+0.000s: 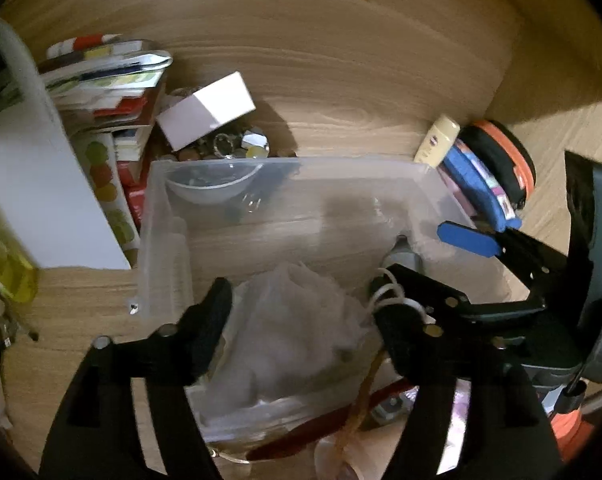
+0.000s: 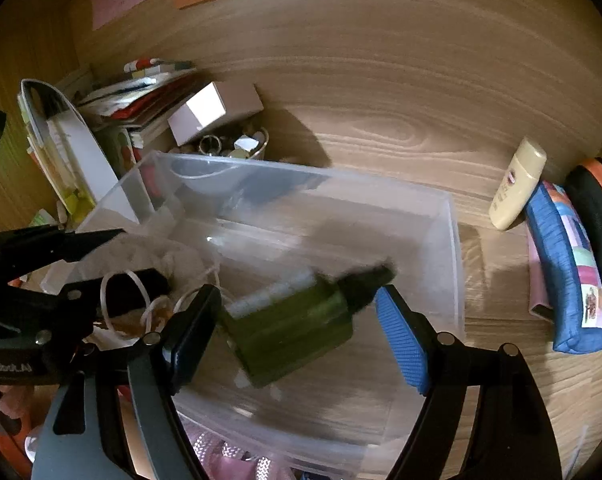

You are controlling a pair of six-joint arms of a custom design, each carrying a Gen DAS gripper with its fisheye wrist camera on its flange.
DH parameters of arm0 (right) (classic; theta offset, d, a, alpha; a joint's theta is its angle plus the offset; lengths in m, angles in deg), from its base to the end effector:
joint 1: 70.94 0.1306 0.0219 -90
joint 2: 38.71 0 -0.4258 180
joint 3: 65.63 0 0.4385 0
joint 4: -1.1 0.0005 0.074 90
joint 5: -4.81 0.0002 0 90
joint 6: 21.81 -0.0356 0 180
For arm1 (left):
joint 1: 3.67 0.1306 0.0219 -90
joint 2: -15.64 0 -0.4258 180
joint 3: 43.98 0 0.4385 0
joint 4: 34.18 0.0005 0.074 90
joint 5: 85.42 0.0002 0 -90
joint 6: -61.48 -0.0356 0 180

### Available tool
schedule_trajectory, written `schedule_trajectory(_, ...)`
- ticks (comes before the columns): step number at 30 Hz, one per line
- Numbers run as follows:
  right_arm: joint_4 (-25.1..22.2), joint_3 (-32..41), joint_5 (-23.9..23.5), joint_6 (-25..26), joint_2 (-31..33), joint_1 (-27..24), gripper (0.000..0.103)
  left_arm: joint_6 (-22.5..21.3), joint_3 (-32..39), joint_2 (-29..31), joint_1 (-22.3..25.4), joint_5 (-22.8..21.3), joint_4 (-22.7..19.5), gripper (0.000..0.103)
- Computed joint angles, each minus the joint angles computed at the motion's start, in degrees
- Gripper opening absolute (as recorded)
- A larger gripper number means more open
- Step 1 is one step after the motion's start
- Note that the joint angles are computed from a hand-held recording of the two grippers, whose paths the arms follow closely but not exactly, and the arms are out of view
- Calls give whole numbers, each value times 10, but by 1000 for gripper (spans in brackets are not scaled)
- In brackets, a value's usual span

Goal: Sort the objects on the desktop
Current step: 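Open both grippers to drop the pouch and bottle into the box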

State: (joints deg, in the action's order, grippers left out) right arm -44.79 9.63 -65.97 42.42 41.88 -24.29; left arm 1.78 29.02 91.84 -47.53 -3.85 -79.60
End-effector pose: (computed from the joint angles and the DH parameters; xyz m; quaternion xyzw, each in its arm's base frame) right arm 0.3220 0.3233 0.4259 -0.1140 0.9247 0.0663 0.3571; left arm 0.3135 -0.2947 0.4376 0.0844 0.9295 -0.1576 0.3226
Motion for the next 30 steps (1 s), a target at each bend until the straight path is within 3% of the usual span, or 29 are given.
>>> schedule_trajectory(7, 12, -6, 9, 0, -16, 5, 83, 0, 3, -13, -11, -23, -1, 73)
schedule_trajectory(17, 15, -16, 12, -4, -59, 22, 86, 10, 5, -46, -37, -84, -41, 74)
schedule_trajectory(24, 12, -42, 63, -5, -109, 63, 95, 15, -12, -94, -68, -138, -61, 91)
schedule_trajectory(30, -8, -60, 103, -22, -139, 95, 98, 27, -24, -126, -112, -187, -86, 92)
